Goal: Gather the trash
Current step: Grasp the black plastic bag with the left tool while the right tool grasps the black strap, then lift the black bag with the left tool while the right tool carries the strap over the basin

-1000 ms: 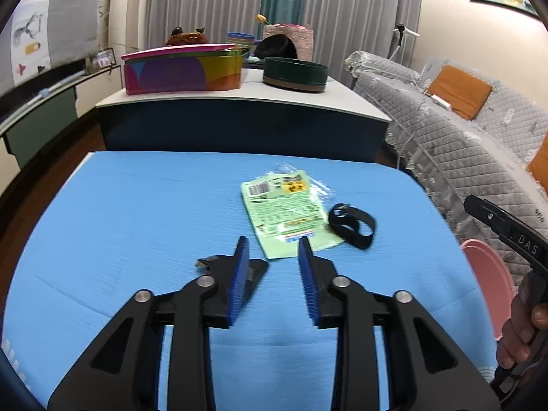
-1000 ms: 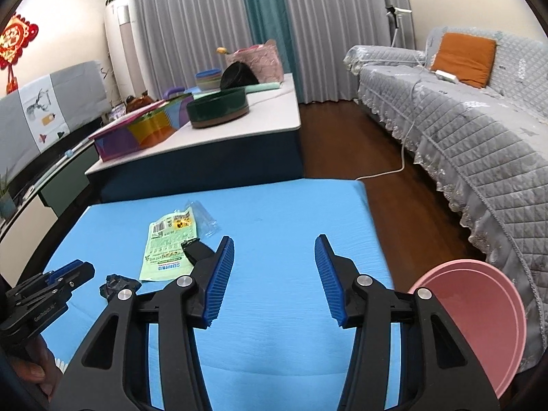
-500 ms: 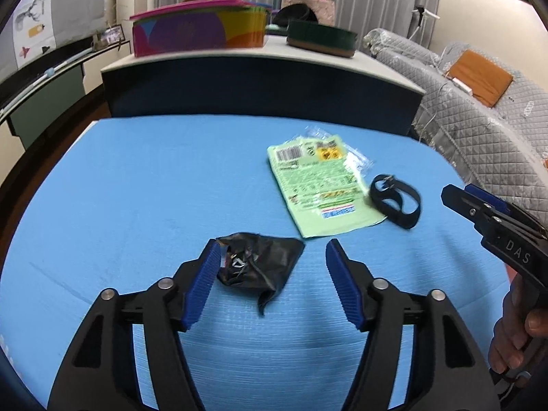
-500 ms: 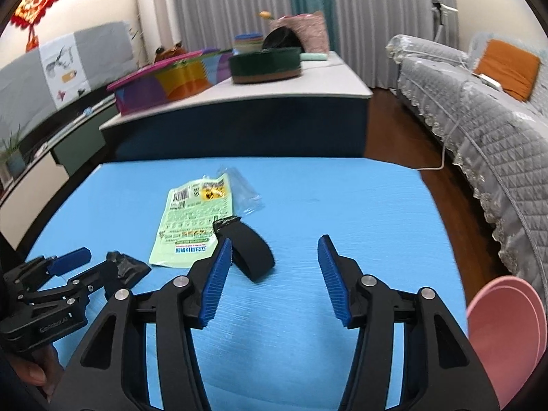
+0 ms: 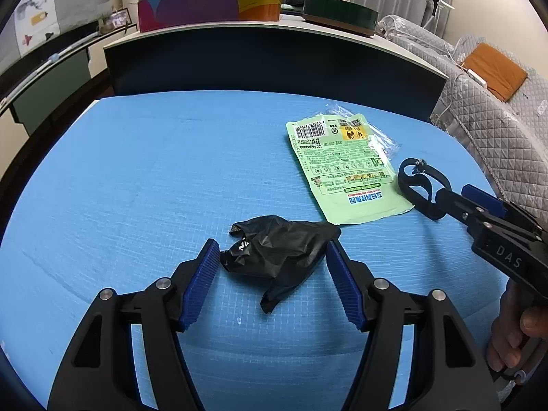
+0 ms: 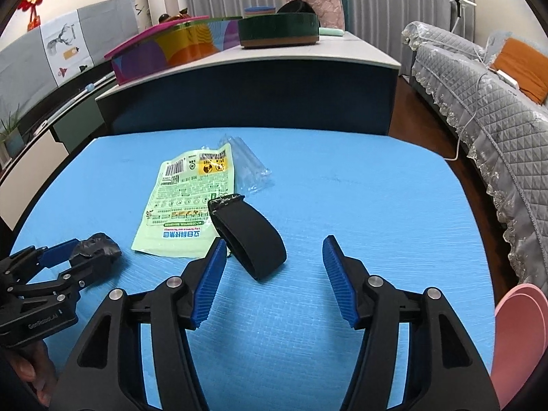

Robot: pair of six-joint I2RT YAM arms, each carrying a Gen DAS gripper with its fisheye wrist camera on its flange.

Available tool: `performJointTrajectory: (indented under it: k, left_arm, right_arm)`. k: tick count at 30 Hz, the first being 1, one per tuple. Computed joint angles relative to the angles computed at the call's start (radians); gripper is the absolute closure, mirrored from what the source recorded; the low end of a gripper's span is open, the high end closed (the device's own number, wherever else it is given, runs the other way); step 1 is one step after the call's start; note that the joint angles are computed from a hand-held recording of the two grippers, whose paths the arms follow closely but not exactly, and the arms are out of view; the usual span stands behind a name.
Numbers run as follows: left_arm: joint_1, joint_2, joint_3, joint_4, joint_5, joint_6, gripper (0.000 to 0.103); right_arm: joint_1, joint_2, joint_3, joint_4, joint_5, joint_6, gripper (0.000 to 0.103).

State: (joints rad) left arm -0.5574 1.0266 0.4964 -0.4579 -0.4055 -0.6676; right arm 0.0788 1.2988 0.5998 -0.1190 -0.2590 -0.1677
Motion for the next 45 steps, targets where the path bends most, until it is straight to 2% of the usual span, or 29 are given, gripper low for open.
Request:
performJointTrajectory:
  k: [5, 8, 12, 16, 25, 36, 45]
  left_arm:
    - [0.013, -0.002, 0.004, -0.011, -0.009, -0.006, 0.040]
    - [0.038, -0.008, -0.001, -0.009, 0.007, -0.002, 0.038]
    - [0.050, 0.025, 0.000, 0.004, 0.040, 0.008, 0.037]
    - [0.025, 0.062, 0.016, 0.004, 0.021, 0.009, 0.037]
    - [-0.015, 0.081, 0.047, -0.009, -0.018, -0.002, 0.054]
    - [-0.099, 0.045, 0.075, -0.052, -0.096, -0.035, 0.056]
    - [-0.216, -0.004, 0.113, -0.100, -0.192, -0.106, 0.056]
  right_arm:
    - [0.000, 0.019, 0.007, 0.000, -0.001, 0.000, 0.050]
    - [0.002, 0.029, 0.014, -0.005, 0.003, 0.001, 0.061]
    - [0.000, 0.038, 0.023, -0.020, 0.001, -0.009, 0.081]
    - [-0.008, 0.018, 0.019, -0.032, -0.006, -0.018, 0.092]
    - [-0.069, -0.042, 0.011, -0.066, -0.045, -0.044, 0.097]
    - [-0.172, -0.173, 0.008, -0.172, -0.111, -0.102, 0.097]
    - [-0.336, -0.305, 0.023, -0.314, -0.209, -0.194, 0.097]
